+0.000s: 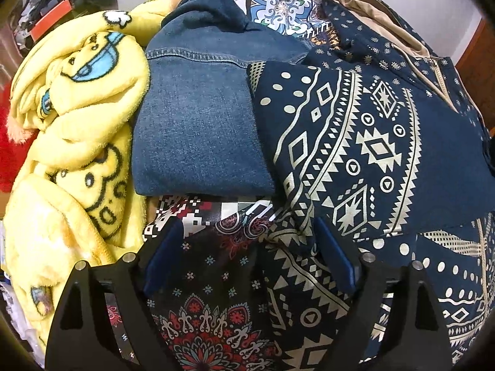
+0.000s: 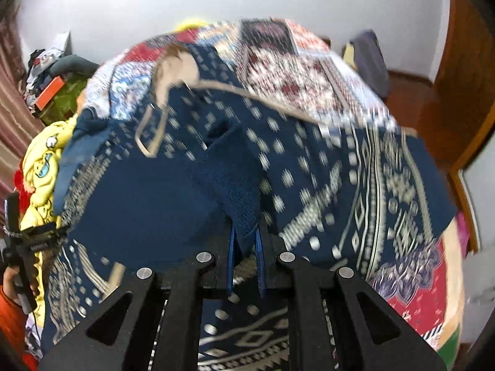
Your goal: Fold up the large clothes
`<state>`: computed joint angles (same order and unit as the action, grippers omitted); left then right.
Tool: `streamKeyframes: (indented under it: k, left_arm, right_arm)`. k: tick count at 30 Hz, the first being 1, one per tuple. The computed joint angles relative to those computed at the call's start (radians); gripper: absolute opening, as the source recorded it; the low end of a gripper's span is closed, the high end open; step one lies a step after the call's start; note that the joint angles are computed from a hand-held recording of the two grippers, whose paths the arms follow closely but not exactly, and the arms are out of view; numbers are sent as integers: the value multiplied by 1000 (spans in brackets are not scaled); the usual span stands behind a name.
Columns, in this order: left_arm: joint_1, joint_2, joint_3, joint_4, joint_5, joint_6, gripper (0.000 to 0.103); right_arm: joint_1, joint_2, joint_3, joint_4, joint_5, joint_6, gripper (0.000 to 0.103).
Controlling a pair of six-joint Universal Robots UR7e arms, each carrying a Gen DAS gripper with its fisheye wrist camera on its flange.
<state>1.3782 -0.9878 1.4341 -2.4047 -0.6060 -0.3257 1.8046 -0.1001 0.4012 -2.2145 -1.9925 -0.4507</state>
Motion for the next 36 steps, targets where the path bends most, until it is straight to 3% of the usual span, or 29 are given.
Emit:
streamKeyframes:
  k: [5,9,11,17,22,27,31,34,36]
  left_arm:
    - [-7,11,-30,74,29,-45,87]
    - [-29,15,-61,161,68,-74,87]
    - [-48,13,-61,150,94,-48,87]
    - [-119,15,-80,0,104,109,87]
    - [-171,68,-149,-142,71,274,87]
    - [-186,135,-240,-156,-25,297,89]
    - [-185,209,-319,-118,-38,319,89]
    - [-175,258,-373,-83,-59,325,89]
    - [-171,286,-402,-68,-67,331,89]
  right_arm:
    - [6,-6,25,-94,-135,-16,18]
    - [-4,-87,102,-91,-91,13,22]
    - [-7,-135,163,-131,-74,8,30]
    - [-6,-234,249,-244,-29,-11,66]
    - [-21,-260,225,-233,22,27,77]
    - [-54,-229,133,-151,19,90,79]
    - [-99,-179,23,-15,47,199,79]
    - [-136,-106,-123,108,67,293,79]
    - [-153,-12,-308,217,64,338,79]
